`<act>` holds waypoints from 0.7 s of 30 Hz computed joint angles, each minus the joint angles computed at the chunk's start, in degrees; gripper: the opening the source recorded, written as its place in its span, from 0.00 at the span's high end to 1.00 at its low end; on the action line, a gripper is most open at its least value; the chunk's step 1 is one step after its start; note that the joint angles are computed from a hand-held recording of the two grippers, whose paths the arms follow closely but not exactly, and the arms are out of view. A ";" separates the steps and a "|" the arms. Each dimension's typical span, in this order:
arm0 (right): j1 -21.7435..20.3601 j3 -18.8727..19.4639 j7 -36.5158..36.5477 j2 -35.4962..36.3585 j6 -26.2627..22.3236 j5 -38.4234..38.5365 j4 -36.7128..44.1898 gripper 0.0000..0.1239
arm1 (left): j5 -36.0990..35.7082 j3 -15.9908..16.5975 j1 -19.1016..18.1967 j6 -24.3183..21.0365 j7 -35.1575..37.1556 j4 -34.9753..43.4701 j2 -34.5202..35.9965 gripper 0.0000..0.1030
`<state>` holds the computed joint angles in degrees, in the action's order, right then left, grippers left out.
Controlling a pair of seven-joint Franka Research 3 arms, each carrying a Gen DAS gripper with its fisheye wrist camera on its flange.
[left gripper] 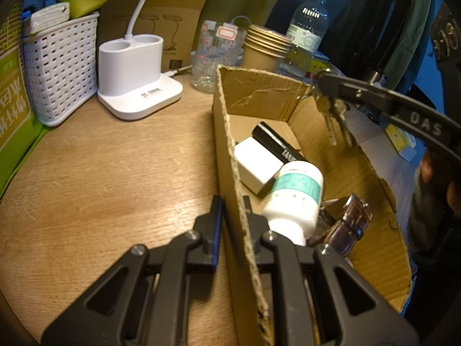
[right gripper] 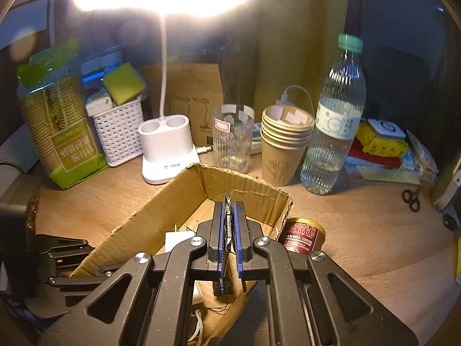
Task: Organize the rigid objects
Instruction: 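Lift the keys, carry them into the box and release them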
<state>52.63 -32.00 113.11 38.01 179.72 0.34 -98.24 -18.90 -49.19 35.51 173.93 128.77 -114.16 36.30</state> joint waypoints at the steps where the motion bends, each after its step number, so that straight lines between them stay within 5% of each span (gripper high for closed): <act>1: -1.17 1.24 -0.35 0.02 -0.37 0.25 0.39 0.94 | 0.70 -0.11 0.16 0.04 -0.55 -0.03 0.12 0.88; 12: -7.44 7.15 1.82 1.54 -5.32 -2.23 4.44 0.94 | 7.95 -1.66 2.23 0.49 -6.15 -0.43 1.47 0.88; 21: -8.80 8.17 5.84 1.31 -5.63 -6.24 4.54 0.93 | 12.34 -2.37 3.26 0.82 -9.53 -0.69 2.30 0.88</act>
<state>43.82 -23.83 118.96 39.32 174.08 -5.90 -93.70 -6.56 -51.55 38.76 174.75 119.24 -114.85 38.60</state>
